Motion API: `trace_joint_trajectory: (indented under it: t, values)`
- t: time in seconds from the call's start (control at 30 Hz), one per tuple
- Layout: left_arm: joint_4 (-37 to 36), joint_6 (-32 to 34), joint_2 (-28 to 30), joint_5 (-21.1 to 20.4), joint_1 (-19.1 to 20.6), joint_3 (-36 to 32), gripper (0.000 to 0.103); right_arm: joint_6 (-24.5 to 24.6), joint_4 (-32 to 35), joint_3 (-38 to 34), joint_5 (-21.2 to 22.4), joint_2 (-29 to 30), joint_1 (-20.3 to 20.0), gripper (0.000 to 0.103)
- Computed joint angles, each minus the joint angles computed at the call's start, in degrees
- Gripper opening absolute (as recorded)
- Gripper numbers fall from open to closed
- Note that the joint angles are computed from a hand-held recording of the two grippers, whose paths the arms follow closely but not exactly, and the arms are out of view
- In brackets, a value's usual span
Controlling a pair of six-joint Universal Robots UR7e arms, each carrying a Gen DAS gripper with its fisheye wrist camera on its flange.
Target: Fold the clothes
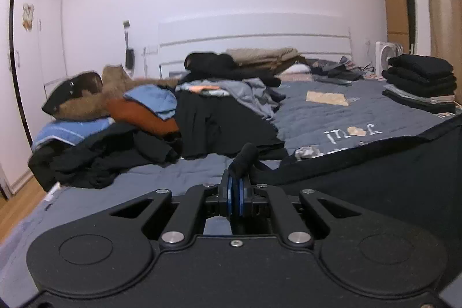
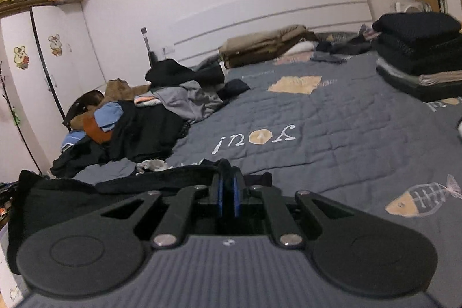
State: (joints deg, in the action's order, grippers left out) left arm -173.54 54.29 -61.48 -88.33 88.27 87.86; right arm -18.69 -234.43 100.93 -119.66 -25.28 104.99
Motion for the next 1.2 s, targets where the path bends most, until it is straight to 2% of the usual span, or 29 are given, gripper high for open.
trace_joint_trajectory:
  t: [0.17,0.47,0.77,0.8,0.87,0.9,0.93,0.97,1.07,1.1,1.2]
  values:
    - [2.8,2.1,6.5,1.8,-1.2,-9.4,0.005,-0.3,6.5,-6.2,0.8,0.5,-1.5,0.006]
    - [6.9,3.7,18.0,4.3,-2.9,-25.4,0.005,-1.7,14.3,-17.2,0.9,2.9,-4.3,0.006]
    - [12.1,1.7,26.3,11.5,-2.0,-34.2,0.006,0.1,22.0,-23.7,-1.9,7.1,-7.5,0.007]
    - [13.3,0.7,26.8,13.0,-2.1,-35.2,0.008,0.4,22.6,-23.9,-2.2,7.3,-7.6,0.007]
    - [13.5,-2.0,26.6,15.3,-2.2,-35.2,0.031,0.5,22.9,-24.3,-3.4,7.5,-7.4,0.014]
    - [12.2,-2.7,25.7,15.0,-2.1,-34.0,0.054,0.7,22.3,-24.0,-3.9,7.4,-7.2,0.024]
    - [10.7,-2.8,24.2,13.6,-1.8,-31.9,0.064,0.9,21.6,-23.3,-4.3,7.0,-7.0,0.041]
    - [9.3,-2.7,22.5,11.9,-1.4,-29.7,0.064,1.0,20.3,-22.1,-4.7,6.5,-6.7,0.046]
    - [9.0,-5.3,16.7,8.9,-1.1,-22.9,0.064,2.5,16.0,-17.7,-4.2,4.4,-6.0,0.048]
    - [8.9,-7.7,14.5,7.5,-0.9,-20.3,0.064,4.4,15.2,-15.6,-3.9,3.4,-5.7,0.048]
    - [8.7,-14.6,8.8,4.6,-0.5,-13.0,0.073,10.2,11.8,-10.1,-3.3,1.6,-4.3,0.049]
